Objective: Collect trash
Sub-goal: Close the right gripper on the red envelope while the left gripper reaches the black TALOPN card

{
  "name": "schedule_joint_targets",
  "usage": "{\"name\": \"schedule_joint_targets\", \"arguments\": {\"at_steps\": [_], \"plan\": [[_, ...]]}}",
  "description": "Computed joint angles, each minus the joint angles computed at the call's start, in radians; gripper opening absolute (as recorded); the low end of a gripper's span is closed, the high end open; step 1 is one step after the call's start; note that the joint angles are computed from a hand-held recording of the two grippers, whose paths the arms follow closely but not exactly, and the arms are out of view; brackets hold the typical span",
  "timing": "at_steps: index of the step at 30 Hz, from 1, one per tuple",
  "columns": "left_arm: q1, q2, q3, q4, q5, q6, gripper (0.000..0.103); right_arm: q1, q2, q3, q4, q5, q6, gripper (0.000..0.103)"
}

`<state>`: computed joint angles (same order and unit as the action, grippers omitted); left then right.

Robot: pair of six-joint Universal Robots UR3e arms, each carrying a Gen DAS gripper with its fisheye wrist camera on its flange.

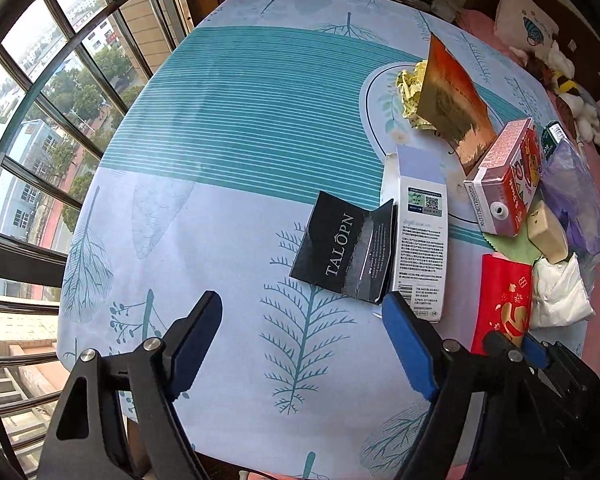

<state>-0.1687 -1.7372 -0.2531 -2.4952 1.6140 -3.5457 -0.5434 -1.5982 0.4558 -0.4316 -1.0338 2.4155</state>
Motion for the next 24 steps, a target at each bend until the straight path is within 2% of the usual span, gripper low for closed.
{"name": "schedule_joint_targets", "arguments": {"at_steps": [4,9,15,20,24], "plan": [[0.063,0.080,-0.166,0.082,-0.045,0.039,0.080,-0.041,0.015,-0.040,0.067,0.009,-0.046,0.024],[0.113,0.120,-0.285,0.141,-0.085,0.104,0.080,-0.047,0.005,-0.027,0.064,0.006,-0.061,0.024],[0.211,0.129,-0.316,0.145,-0.186,0.202,0.080,-0.054,0.011,-0.047,0.088,0.006,-0.066,0.024],[0.285,0.108,-0.279,0.102,-0.264,0.293,0.080,-0.042,-0.002,-0.025,0.072,0.008,-0.053,0.024],[0.282,0.081,-0.268,0.108,-0.258,0.316,0.080,-0.035,-0.025,0.018,0.040,0.009,-0.041,0.024]]}}
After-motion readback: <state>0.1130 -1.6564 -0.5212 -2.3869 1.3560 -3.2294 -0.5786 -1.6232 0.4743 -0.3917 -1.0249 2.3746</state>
